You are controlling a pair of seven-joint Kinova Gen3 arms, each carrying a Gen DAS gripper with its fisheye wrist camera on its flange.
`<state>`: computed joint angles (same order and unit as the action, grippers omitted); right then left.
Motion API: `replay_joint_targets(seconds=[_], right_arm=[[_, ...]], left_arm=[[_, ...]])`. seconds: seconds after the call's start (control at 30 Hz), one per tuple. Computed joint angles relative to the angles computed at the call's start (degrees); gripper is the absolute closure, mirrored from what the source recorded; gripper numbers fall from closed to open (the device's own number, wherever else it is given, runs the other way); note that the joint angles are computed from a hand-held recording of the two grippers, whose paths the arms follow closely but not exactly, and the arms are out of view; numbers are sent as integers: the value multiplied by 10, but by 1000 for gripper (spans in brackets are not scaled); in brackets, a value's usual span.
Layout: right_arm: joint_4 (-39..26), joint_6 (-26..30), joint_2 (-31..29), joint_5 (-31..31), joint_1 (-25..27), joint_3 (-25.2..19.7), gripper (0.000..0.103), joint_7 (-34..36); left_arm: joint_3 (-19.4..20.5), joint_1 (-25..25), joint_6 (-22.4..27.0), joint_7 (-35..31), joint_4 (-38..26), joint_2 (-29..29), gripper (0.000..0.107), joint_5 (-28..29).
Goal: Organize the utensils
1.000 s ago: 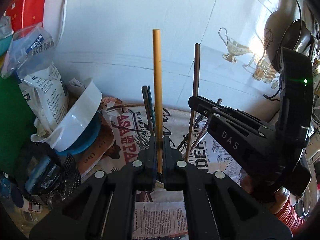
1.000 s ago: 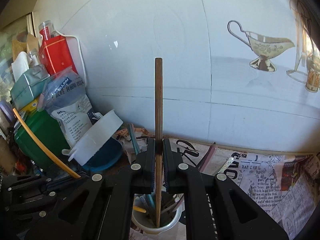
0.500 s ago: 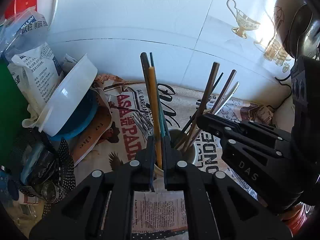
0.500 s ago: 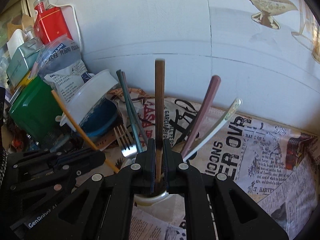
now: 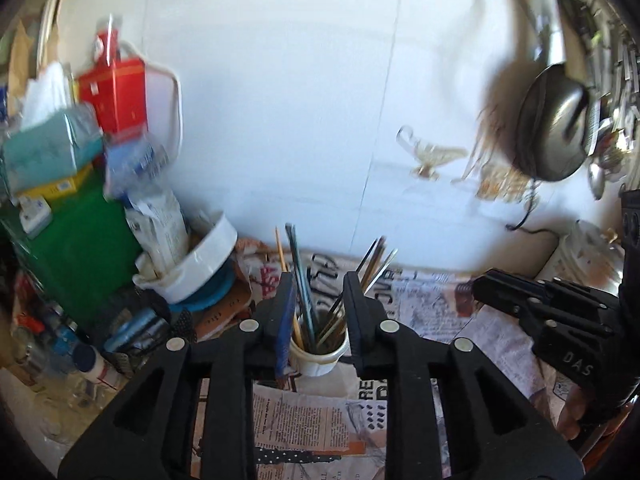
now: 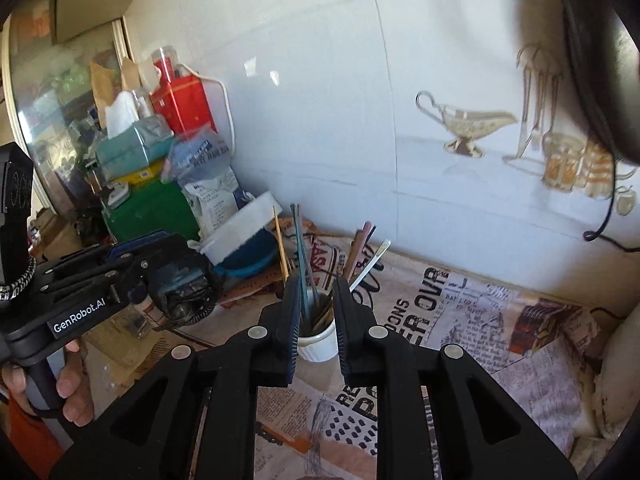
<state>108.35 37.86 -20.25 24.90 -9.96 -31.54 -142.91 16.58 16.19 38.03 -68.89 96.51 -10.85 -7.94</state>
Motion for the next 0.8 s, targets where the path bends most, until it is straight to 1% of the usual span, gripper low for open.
replay_joint_targets(seconds=[0.07,0.17,0.23,0.33,0.37,0.4,0.43,0.47,0.5,0.53,0.57,0.6,0.63,0.67,0.73,0.8], right_arm=[[2,9,-47,9,15,-24,88,-21],[-12,40,-125,15,75,-91,88,-43],[-25,58,-167,7,109,-122,88,-48],[-54,99,-231,-15,158,-165,88,-55],[-63,111,-248,-24,169,-174,87,-53],[-74,126,-267,-33,183,-186,84,-53],[-88,146,-284,-42,199,-199,79,-50],[-93,158,-300,-51,208,-203,76,-47],[-103,174,-316,-60,224,-211,69,-45],[-111,186,-329,-68,236,-216,60,-43],[-121,201,-341,-78,246,-220,56,-40],[-129,213,-353,-89,255,-222,49,-38],[-136,222,-362,-99,262,-222,41,-35],[-142,231,-371,-108,271,-223,37,-32],[-155,251,-391,-124,288,-220,21,-25],[-168,265,-408,-135,305,-216,12,-13]], left_arm=[[-7,7,-9,-11,8,-37,79,11],[-3,5,-22,-26,23,-99,74,24],[-11,12,-31,-46,37,-143,71,42],[-13,13,-27,-70,49,-203,63,65],[-15,14,-23,-77,53,-224,59,73],[-16,14,-20,-84,57,-241,53,79],[-16,12,-15,-91,60,-260,50,85],[-14,7,-12,-96,65,-279,42,90],[-12,2,-8,-100,70,-298,33,94],[-13,-2,-2,-106,73,-313,29,99],[-16,-3,4,-112,76,-328,20,103],[-17,-6,9,-117,78,-342,14,108],[-19,-9,16,-121,81,-358,12,112],[-20,-13,23,-125,82,-369,8,116],[-22,-21,36,-134,84,-389,5,122],[-27,-23,46,-144,85,-399,5,130]])
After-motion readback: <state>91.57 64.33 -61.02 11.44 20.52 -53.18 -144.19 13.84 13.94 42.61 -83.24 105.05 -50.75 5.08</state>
